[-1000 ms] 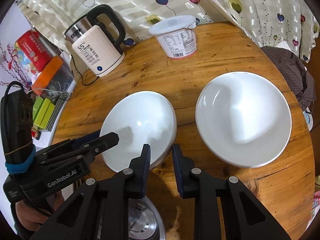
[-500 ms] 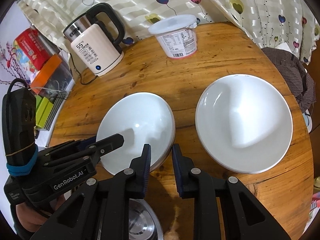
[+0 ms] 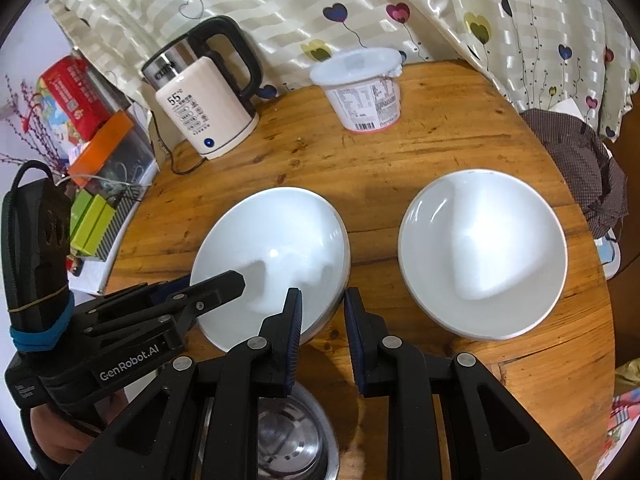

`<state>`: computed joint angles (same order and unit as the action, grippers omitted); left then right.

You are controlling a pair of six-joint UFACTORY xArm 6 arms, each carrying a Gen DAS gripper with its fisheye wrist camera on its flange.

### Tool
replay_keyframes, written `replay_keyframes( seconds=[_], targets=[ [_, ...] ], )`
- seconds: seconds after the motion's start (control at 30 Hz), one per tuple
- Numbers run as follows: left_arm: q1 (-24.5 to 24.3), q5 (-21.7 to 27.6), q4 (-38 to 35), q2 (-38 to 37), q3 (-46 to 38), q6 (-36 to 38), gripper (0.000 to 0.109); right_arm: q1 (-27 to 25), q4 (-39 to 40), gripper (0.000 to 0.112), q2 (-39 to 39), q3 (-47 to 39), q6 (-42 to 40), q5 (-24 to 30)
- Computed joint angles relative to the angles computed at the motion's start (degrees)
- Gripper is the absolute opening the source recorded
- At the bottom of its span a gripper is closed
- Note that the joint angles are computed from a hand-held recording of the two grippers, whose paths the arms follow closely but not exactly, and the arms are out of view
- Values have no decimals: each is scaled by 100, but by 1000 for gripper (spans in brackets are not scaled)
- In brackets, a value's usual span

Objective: Organize plates and bowls
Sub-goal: 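Close both grippers on the rim of the white blue-rimmed bowl, then carry the white bowl over the steel bowl and lower it inside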

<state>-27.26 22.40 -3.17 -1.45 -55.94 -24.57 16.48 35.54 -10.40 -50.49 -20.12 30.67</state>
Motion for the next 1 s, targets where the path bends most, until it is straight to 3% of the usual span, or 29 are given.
replay_keyframes(
  seconds=[1.0],
  targets=[
    [-537,275,921,-1430,1201,-1282,28,311,-621,23,-1820,1336,615,175]
  ],
)
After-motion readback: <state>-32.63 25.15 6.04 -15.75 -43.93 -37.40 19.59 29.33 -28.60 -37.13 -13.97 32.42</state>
